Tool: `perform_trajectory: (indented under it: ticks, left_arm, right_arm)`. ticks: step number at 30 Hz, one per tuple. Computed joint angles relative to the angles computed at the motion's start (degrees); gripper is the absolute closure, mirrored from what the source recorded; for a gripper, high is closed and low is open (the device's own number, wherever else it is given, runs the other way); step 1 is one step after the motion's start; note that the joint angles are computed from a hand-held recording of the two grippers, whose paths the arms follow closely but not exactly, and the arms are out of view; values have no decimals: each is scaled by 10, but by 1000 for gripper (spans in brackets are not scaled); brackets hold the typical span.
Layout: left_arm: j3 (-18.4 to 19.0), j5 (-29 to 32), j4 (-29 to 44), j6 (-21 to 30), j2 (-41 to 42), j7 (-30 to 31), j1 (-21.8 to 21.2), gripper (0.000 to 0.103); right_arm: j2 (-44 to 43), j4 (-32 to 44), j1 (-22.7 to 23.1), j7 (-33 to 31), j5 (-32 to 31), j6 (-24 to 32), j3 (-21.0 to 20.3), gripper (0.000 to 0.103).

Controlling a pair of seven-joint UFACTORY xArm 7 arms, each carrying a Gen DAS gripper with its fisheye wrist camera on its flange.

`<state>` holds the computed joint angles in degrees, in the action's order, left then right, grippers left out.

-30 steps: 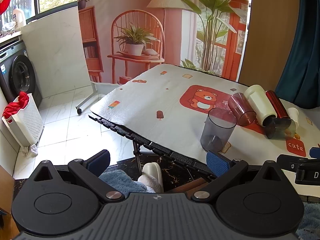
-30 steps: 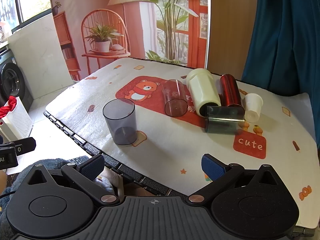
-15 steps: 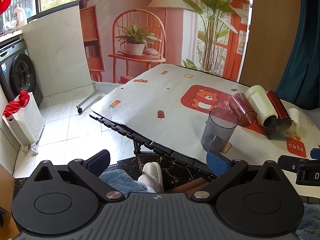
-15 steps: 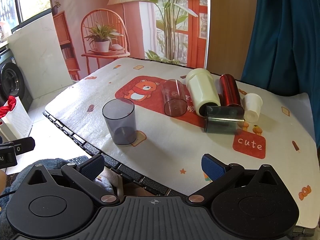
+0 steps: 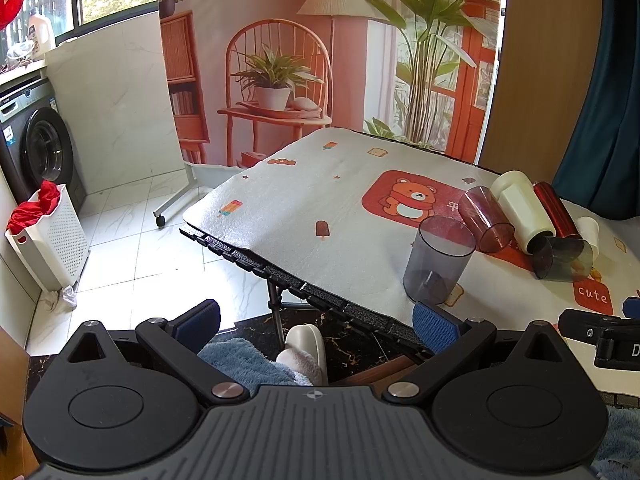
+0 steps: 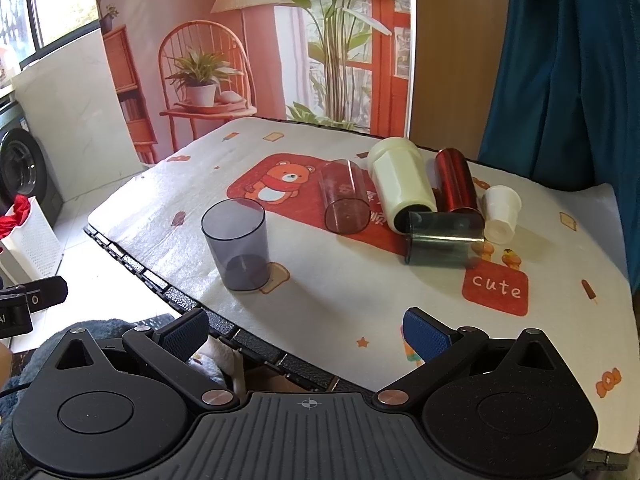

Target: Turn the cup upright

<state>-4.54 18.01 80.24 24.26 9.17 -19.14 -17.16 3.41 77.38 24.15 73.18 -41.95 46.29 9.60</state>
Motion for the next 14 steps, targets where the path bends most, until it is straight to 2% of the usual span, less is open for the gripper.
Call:
perform_trajectory:
  ticks: [14]
  left_arm:
    - [1,11,-7,-9,-6,-11,-2,0]
  right_arm:
    - [-1,-1,0,3,-2,2,1,0]
